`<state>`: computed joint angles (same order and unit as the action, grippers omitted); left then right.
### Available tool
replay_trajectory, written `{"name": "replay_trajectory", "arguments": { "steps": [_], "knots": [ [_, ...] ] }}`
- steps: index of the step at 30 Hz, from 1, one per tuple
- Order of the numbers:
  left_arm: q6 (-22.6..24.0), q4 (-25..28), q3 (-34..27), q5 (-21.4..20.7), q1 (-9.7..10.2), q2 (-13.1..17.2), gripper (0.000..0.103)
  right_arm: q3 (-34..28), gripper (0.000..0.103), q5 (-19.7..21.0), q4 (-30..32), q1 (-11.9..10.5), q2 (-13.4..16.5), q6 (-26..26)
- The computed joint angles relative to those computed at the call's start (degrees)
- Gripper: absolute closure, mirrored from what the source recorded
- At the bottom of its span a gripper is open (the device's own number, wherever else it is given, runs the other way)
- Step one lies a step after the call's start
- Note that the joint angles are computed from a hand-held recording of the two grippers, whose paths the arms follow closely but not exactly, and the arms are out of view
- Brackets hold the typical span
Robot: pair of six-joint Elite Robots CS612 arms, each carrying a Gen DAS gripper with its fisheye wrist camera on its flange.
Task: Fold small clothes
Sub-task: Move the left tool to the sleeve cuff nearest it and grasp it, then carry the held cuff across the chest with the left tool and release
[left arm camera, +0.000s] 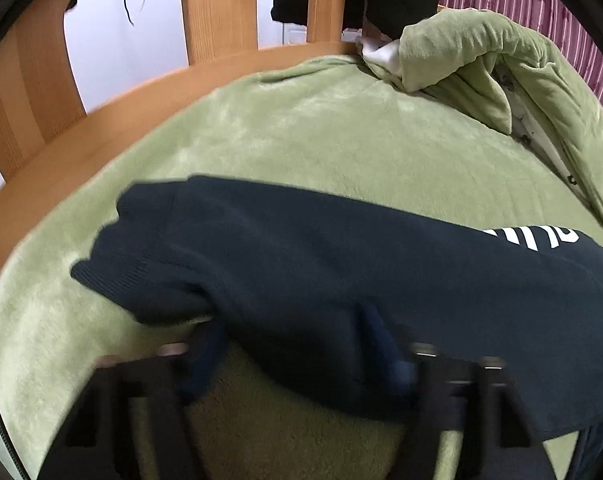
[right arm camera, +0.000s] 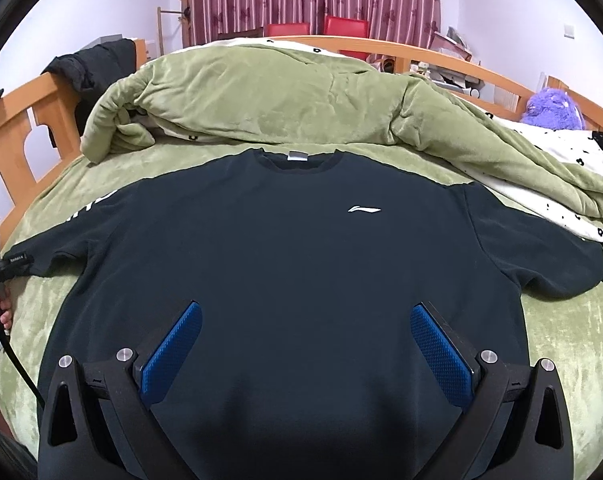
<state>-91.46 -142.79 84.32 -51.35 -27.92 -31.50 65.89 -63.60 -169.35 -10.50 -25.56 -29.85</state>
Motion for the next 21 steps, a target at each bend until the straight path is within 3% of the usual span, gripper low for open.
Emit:
{"name": "replay_trajectory", "arguments": {
  "steps": [1, 2, 3, 7, 14, 21],
  "knots": [
    [-0.02, 1.07, -0.33, 0.43, -0.01, -0.06, 0.073, 0.09, 0.0, -0.04, -0.13, 0.02, -0.07, 0.14],
    [0.48, 1.39, -0.54, 0.69, -0.01, -0.18, 0.089, 0.36, 0.0, 0.18, -0.31, -0.03, -0.25, 0.22],
    [1.18, 1.39, -0.76, 0.95, -0.02, -0.33, 0.091, 0.62, 0.0, 0.67, -0.48, -0.12, -0.42, 0.13],
    [1.77, 7.58, -3.11, 2.83, -0.28, -1.35, 0.093, 1.78, 0.0, 1.12, -3.66, -0.37, -0.94, 0.12],
    [8.3, 4.47, -6.21, 8.64, -2.41, -3.0, 0.093, 2.32, 0.0, 3.64, -4.04, -1.6, -1.82, 0.87],
    [16.61, 9.79, -17.76, 12.83, -4.88, 0.77, 0.093, 1.92, 0.0, 5.87, -7.46, -3.58, -1.82, 4.49]
  ]
}}
